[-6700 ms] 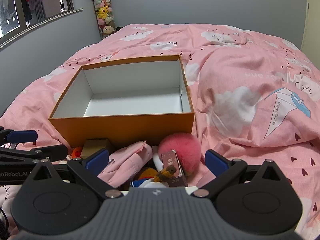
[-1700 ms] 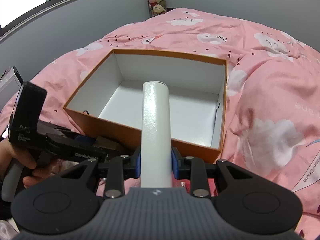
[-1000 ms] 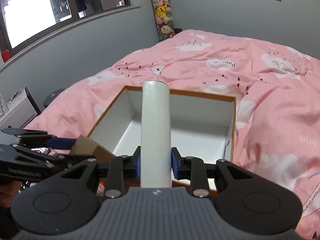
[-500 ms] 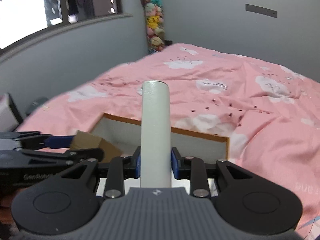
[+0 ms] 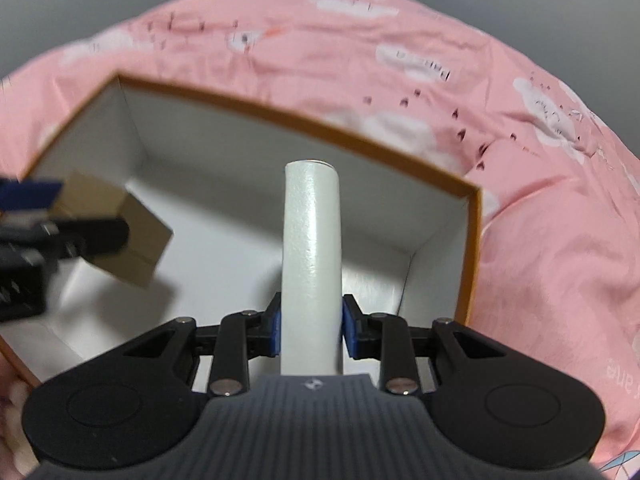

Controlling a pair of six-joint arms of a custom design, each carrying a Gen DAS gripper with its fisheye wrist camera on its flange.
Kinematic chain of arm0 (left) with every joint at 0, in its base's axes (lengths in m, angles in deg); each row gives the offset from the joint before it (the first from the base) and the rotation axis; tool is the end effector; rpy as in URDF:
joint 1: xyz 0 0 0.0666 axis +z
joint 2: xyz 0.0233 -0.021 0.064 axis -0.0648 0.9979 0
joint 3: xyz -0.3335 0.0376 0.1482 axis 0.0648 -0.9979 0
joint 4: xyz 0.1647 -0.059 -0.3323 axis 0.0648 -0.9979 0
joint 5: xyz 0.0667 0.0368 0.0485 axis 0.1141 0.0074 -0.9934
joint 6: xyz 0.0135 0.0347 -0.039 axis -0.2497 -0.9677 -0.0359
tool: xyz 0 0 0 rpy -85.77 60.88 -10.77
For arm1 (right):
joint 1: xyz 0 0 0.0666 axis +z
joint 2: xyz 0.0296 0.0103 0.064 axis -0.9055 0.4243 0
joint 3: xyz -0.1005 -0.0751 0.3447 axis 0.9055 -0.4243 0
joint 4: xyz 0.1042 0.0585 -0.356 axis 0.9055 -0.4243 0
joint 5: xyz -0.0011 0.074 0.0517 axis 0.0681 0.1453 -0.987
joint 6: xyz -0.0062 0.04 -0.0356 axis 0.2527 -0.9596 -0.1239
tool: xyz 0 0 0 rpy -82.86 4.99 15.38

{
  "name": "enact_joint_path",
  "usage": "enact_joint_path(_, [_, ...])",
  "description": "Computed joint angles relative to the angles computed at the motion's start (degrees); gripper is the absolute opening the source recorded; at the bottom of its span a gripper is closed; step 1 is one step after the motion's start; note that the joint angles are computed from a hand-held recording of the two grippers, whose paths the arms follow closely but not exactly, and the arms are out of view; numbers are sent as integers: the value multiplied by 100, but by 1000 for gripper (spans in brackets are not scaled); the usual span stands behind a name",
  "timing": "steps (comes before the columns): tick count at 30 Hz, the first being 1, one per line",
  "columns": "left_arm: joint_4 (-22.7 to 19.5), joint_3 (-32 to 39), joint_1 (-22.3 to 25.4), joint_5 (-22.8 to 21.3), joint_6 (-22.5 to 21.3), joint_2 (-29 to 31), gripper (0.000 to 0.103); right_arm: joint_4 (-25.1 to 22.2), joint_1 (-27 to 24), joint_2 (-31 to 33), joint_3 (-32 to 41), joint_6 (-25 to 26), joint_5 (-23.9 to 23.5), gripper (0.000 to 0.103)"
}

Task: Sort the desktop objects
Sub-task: 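Lower the glasses case into the box and open the right gripper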

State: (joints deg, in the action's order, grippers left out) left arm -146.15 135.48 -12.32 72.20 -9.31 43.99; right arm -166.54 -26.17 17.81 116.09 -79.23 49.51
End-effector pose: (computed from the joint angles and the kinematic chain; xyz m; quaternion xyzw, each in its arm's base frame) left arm 0.2848 -0.0439 0.5541 -0.0384 0.9331 -0.0725 0.3502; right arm 0.3289 0.2552 0.5465 -0.2950 0.9138 0.0093 0.2789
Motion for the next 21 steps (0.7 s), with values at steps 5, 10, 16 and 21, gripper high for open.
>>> enact_joint_path(5, [-62,2,36,20,-80,74,69,-104,97,85,-196,218,435,31])
enact_joint_path(10, [-123,-9,4,-18,-135,129,69,-314,115,191,-287,310,513,31])
enact_joint_path(16, [-163,-17,-73,-88,-205,165,69,-321,184,96,-473,508,679,37])
enact_joint_path(21, [-195,-8,-97,-130,-246,189,69,-494,96,-15,-356,565,213,40])
